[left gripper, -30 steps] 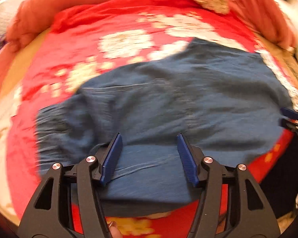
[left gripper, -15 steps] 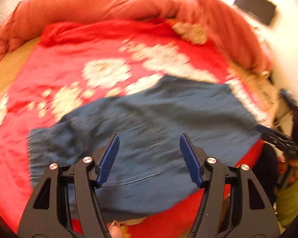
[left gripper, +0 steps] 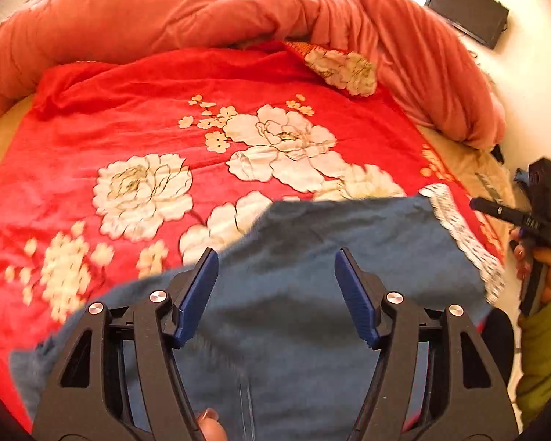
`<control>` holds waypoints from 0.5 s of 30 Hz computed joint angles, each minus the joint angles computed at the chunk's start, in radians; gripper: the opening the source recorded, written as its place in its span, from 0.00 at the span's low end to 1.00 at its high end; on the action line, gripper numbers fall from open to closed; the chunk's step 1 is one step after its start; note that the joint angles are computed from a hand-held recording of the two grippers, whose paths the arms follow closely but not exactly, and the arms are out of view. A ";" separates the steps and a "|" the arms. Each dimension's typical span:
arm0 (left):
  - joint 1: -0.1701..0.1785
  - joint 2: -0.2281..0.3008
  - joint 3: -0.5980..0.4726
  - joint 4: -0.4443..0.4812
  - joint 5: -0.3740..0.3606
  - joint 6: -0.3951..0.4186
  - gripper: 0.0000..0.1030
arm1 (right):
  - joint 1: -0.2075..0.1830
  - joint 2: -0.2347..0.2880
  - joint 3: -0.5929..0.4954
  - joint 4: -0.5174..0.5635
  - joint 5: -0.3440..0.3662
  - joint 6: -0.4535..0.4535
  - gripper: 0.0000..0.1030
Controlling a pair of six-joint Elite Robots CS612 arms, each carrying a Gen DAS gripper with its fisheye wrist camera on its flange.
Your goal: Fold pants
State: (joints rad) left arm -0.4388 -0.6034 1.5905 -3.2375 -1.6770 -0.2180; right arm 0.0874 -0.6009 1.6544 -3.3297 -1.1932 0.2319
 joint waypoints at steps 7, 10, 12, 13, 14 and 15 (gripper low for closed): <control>0.035 0.074 -0.140 0.100 -0.118 -0.010 0.49 | -0.013 0.066 -0.148 0.232 0.100 -0.031 0.60; 0.043 0.089 -0.163 0.132 -0.163 -0.005 0.46 | -0.015 0.081 -0.162 0.254 0.129 -0.053 0.50; 0.047 0.099 -0.180 0.169 -0.194 -0.009 0.44 | -0.021 0.086 -0.159 0.230 0.166 -0.050 0.35; 0.050 0.106 -0.190 0.199 -0.217 -0.011 0.44 | -0.022 0.089 -0.158 0.216 0.185 -0.052 0.30; 0.051 0.109 -0.194 0.209 -0.229 -0.015 0.42 | -0.020 0.089 -0.156 0.201 0.190 -0.061 0.25; 0.052 0.114 -0.198 0.216 -0.246 -0.019 0.41 | -0.017 0.086 -0.149 0.184 0.188 -0.077 0.25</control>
